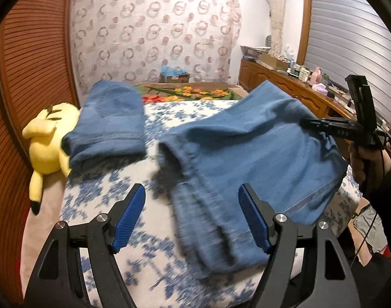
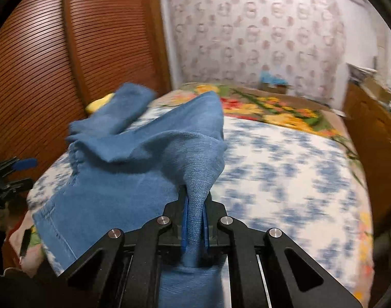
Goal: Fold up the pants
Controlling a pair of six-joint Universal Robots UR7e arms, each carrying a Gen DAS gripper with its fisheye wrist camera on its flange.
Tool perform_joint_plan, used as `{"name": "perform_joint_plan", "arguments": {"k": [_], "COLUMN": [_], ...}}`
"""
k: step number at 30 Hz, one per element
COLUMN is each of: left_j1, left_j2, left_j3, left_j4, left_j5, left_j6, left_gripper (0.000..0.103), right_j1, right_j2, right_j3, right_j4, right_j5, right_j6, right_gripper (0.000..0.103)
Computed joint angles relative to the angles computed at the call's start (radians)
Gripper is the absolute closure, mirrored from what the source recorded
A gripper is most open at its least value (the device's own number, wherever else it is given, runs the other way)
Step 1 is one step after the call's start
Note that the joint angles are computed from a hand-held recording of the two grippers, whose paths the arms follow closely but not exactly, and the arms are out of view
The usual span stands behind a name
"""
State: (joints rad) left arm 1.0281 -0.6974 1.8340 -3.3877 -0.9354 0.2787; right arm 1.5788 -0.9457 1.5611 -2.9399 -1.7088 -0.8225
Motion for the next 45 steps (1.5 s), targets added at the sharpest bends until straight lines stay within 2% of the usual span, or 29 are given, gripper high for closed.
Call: {"name": "perform_joint_plan", "arguments": {"k": [5,10,13,16,19,21,25,30,37,43,45], "left_j1": [-0.017,-0.038,-0.046,-0.051,-0.067,-0.076,-0.093,-0.101,-0.103,-0.097,-0.097], "left_j2": [0.049,0.118,0.157,0.191,0.23,0.252,0.294,0.331,0.368,0.381,0.383], "left_j3": [-0.069,-0.158,-0.206,-0.246,-0.28,-0.304,-0.355,-0.406,-0.451,-0.461,-0.458], "left_j4": [0.033,0.087,0.132,0.187,0.22,0.241,0.276,0.317,0.366,0.388,0.381], "left_j5": [-0.033,-0.076,-0.113,-0.148,-0.145,-0.148,-0.138,-0.136,-0.121,-0.106,-0.102], "left_j6": [0.02,0.026,0.014,-0.007,-0.011,-0.013,-0.004,0.0,-0.007,-0.004,0.003], "left_gripper": [0.027,0.027,0.027,0.027,0.027,0.027,0.027,0.027,0.027,0.027,0.027], "right_j1": [-0.047,-0.106,-0.122,-0.128,-0.13,-0.126,-0.124,-0.144,-0.172,-0.198,-0.198], "right_j2": [-0.041,-0.074,-0.071,-0.067,-0.09,-0.105,-0.147,-0.222,-0.203,-0.199,-0.191], "right_j3": [-0.016,-0.016,-0.002,0.017,0.063,0.093,0.136,0.215,0.196,0.168,0.171], "right_j4": [-0.041,-0.021,-0.042,-0.088,-0.111,-0.133,-0.12,-0.102,-0.068,-0.013,-0.037], "right_j5": [-0.062,-0.074,-0.086,-0.113,-0.108,-0.119,-0.099,-0.03,-0.034,0.03,0.035], "right_j6": [0.006,0.038,0.026,0.031,0.042,0.051,0.101,0.128,0.161,0.205,0.197], "right_gripper": [0.095,0.094,0.092,0.084,0.065,0.061,0.056,0.051,0.044,0.042,0.042]}}
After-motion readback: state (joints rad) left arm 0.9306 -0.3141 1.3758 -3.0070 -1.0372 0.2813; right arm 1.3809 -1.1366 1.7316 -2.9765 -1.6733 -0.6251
